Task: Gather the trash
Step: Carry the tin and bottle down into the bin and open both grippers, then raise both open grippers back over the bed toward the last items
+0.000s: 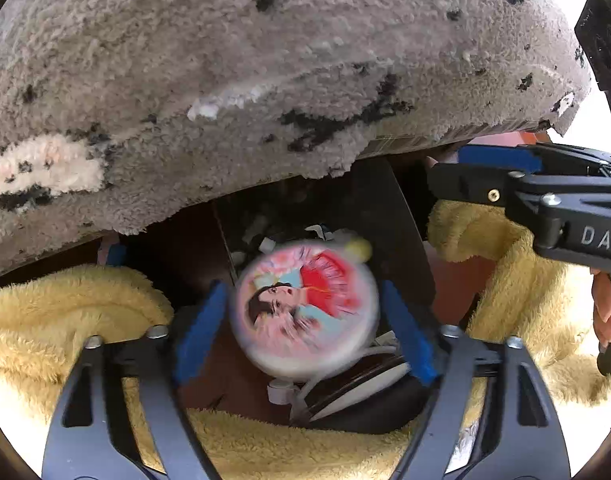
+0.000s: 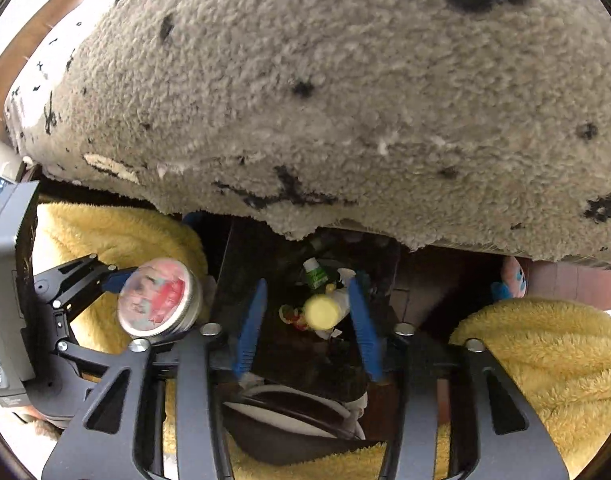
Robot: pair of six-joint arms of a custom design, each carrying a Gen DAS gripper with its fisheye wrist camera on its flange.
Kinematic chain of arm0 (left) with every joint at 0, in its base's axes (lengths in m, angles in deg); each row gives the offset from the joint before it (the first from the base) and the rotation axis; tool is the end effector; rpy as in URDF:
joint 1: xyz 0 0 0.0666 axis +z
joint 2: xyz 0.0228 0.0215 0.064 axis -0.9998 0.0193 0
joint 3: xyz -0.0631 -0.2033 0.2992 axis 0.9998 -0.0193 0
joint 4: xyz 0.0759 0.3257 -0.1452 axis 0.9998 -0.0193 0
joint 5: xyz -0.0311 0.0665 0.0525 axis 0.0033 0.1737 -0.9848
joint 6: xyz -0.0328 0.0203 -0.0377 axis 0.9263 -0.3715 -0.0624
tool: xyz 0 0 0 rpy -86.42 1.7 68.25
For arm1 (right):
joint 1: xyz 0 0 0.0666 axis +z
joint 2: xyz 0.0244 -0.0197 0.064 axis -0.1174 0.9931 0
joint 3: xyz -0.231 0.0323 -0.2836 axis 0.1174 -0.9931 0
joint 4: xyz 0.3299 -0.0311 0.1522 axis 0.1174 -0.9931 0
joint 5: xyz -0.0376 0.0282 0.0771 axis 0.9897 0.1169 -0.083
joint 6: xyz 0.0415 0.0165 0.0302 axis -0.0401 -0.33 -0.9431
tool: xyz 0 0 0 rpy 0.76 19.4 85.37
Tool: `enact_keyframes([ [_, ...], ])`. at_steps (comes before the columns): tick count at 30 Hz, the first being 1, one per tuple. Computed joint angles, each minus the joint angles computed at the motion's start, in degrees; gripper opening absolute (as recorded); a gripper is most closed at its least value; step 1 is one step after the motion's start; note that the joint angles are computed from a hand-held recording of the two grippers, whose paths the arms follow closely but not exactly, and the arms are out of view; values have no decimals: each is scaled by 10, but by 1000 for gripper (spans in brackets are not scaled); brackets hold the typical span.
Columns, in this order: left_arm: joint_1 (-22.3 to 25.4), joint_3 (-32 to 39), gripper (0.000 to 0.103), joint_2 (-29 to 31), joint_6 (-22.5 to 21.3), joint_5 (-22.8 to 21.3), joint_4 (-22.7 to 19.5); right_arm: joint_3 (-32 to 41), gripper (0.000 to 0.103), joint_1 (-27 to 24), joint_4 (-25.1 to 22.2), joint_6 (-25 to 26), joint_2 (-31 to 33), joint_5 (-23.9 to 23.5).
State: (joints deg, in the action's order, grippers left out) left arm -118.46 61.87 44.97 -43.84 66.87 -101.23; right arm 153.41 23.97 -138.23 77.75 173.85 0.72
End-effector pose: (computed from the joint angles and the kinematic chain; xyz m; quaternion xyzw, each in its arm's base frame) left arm 0.4120 -0.2328 0.3374 -0.0503 0.9892 -0.0577 0.1248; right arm 0.5131 0.3172 0.3628 -0.2810 0.9362 0.1880 0.0960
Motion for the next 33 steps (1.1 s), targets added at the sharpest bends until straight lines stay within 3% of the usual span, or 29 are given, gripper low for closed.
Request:
enact_keyframes([
  [3, 0, 7, 90, -5, 1, -9, -7, 1, 61, -3, 6, -9, -6, 10],
  [5, 0, 9, 94, -9, 3, -17, -9, -6, 77, -6, 18, -15, -15, 24],
  [10, -3, 12, 95, -26, 11, -37, -10, -27, 94, -11, 49, -14, -41, 39],
  [15, -6, 25, 95, -44, 16, -67, -7, -45, 94, -15, 88, -11, -66, 53],
  [24, 9, 79, 95, -66, -8, -135, -19, 9, 96, -33, 91, -16, -62, 45],
  [33, 50, 177, 95, -29, -59, -178, -33, 183, 97, -58, 59, -13, 12, 67],
])
